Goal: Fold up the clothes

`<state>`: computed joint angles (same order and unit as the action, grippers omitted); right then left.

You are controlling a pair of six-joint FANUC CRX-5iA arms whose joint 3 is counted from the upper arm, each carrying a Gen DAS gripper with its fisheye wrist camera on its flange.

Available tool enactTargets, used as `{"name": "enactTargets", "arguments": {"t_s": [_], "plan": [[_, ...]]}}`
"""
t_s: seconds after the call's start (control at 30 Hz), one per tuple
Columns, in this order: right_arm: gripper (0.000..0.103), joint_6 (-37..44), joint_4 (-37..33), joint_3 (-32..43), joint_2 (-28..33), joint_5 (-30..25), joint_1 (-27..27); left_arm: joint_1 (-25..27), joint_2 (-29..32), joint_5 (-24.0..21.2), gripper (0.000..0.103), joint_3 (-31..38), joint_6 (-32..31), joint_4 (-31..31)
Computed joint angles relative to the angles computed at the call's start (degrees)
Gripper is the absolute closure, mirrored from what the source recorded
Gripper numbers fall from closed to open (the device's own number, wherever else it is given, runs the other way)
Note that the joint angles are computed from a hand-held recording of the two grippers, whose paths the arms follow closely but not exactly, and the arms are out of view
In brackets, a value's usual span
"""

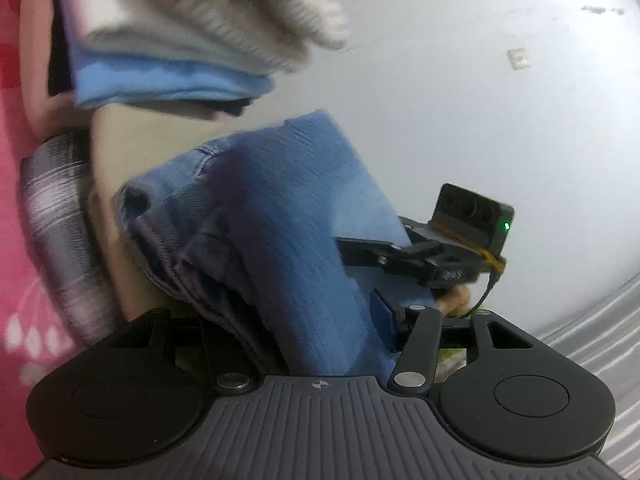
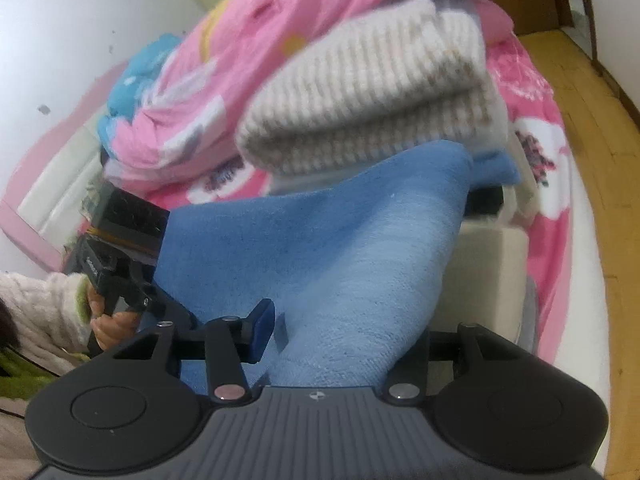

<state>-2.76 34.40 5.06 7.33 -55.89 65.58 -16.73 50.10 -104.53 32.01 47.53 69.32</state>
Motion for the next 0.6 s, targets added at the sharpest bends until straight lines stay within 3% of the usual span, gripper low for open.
{"name": "enactTargets", "arguments": {"t_s": [0.03,0.1,0.17,0.2,0.27,0.3,0.33,0.37,0.47,0.53,0.6], "plan": [[0.045,-2.14,0.38,-1.04,0.0,0.0,0.07,0.08,0.15,0.53,0.042,0.21,-0.38,-0.65],[0.045,-11.55,7.29,-6.35,-1.49,1.69,1.39,1.21,1.3,0.66,0.033,2.09,-1.42,-0.18],[0.043,-20.95,14.12,-11.06,-2.63,2.28,2.53,2.68,0.89,0.09,0.016,1.85,-4.42,0.82],[0.041,-25.36,17.39,-12.75,-2.89,1.31,3.38,2.52,0.11,0.9,0.014,1.6,-5.68,1.39],[0.028,-32.25,22.74,-12.66,-1.62,-7.07,7.03,4.26,-2.39,2.15,0.011,-1.24,-11.9,1.52],[0.022,-35.95,24.78,-10.66,0.55,-14.3,9.26,5.25,-4.6,3.89,0.011,-4.09,-16.3,1.91],[0.008,-38.94,26.18,-8.28,2.98,-21.53,11.25,6.11,-6.9,5.87,0.012,-7.26,-21.57,3.02],[0.005,-41.36,27.16,-5.54,5.62,-28.69,12.98,6.56,-9.02,7.75,0.012,-10.15,-26.47,4.5],[0.011,-43.5,32.92,7.22,17.47,-48.92,16.09,6.03,-12.77,10.0,0.012,-14.34,-37.76,7.64],[0.019,-35.13,37.92,18.23,25.99,-55.08,16.14,3.71,-14.91,12.31,0.011,-15.99,-45.25,6.82],[0.024,-26.53,40.74,27.78,32.96,-57.02,15.4,1.56,-17.31,16.68,0.008,-18.41,-52.02,4.31]]}}
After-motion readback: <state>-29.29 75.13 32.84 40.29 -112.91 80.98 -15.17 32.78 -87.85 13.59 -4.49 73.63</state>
